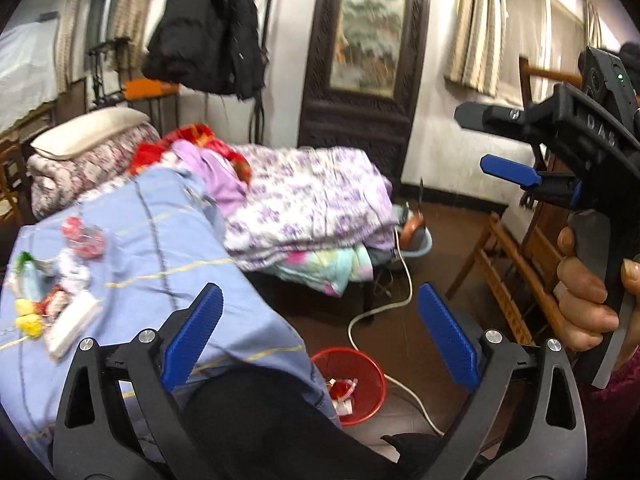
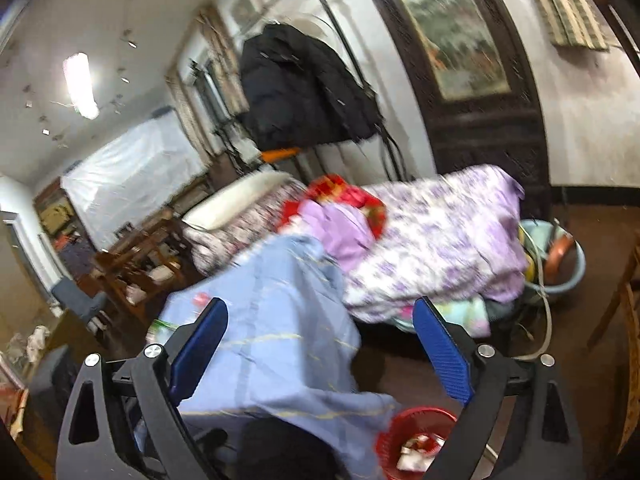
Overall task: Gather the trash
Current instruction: 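Return both tools to the remaining items on the bed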
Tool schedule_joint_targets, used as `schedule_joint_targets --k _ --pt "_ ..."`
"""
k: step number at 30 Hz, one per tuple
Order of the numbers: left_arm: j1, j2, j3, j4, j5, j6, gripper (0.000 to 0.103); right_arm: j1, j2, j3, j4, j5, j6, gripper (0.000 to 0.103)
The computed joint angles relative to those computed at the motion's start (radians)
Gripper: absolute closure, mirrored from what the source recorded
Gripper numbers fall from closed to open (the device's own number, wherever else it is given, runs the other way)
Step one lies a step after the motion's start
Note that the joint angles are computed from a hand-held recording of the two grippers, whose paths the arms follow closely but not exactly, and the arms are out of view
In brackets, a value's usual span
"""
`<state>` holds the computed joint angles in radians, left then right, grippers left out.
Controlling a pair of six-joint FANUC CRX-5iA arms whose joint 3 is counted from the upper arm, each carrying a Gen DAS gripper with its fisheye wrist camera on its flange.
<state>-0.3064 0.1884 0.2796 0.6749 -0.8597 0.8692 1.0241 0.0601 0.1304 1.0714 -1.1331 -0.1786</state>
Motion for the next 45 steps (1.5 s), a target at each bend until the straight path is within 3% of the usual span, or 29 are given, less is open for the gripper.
schedule_joint_targets --k 9,17,24,35,42,45 --pt "0.117 -0.207 -0.232 0.185 0.155 -0.137 0.007 0.071 0.123 0.185 0.073 0.011 0.082 0.006" --pt "0.269 -0.221 -0.291 0.243 0.162 -0.086 0.007 0.047 0.255 0.36 -0.105 0.067 0.241 0.006" --pt "0.362 -0.164 -0.244 0.031 0.161 0.137 0.007 -0.009 0.391 0.525 -0.353 0.086 0.388 0.006" --pt "0.43 -0.019 -0.115 -0.161 0.046 0.382 0.007 -0.073 0.71 0.966 -0.593 -0.079 0.691 0.006" --pt "0.407 0.104 0.053 -0.289 0.013 0.503 0.007 -0.1 0.774 0.994 -0.596 -0.021 0.732 0.006" --pt "0.39 0.164 0.14 -0.336 0.013 0.543 0.007 -0.102 0.746 0.89 -0.51 0.057 0.686 0.006"
